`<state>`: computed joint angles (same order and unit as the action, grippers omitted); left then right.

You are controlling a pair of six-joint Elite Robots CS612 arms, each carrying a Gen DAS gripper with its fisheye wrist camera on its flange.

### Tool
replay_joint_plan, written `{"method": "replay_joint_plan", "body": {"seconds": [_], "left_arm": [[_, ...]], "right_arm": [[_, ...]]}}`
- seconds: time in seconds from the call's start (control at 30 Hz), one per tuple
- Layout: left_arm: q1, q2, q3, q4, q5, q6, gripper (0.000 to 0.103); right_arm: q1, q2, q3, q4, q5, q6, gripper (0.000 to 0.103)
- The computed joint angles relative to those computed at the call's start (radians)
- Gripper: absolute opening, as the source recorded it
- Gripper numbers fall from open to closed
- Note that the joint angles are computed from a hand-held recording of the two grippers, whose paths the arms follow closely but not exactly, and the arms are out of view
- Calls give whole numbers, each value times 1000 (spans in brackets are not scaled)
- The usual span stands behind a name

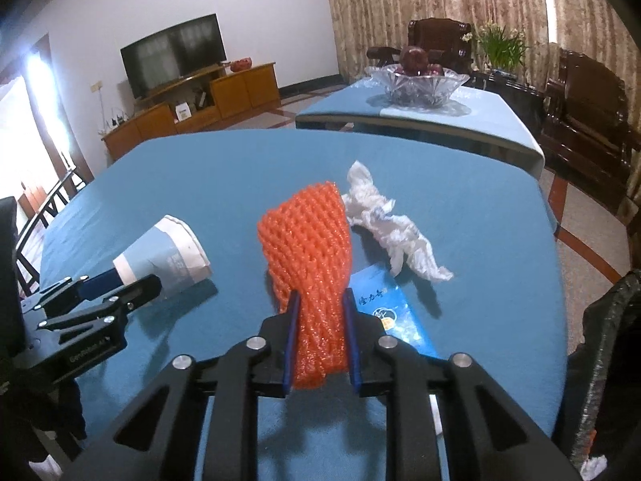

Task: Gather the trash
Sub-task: 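Carry the cup and orange mesh over the bin and open both grippers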

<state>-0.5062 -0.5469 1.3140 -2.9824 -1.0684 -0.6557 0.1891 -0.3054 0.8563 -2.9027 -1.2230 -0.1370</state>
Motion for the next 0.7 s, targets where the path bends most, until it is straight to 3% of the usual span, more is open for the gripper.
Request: {"method": "replay_joint_plan", "body": {"seconds": [0.7], "left_arm": [[-46, -53, 29, -40, 42, 30, 53]], "right_arm": [[-26, -109, 181, -145, 19, 4, 20]]}}
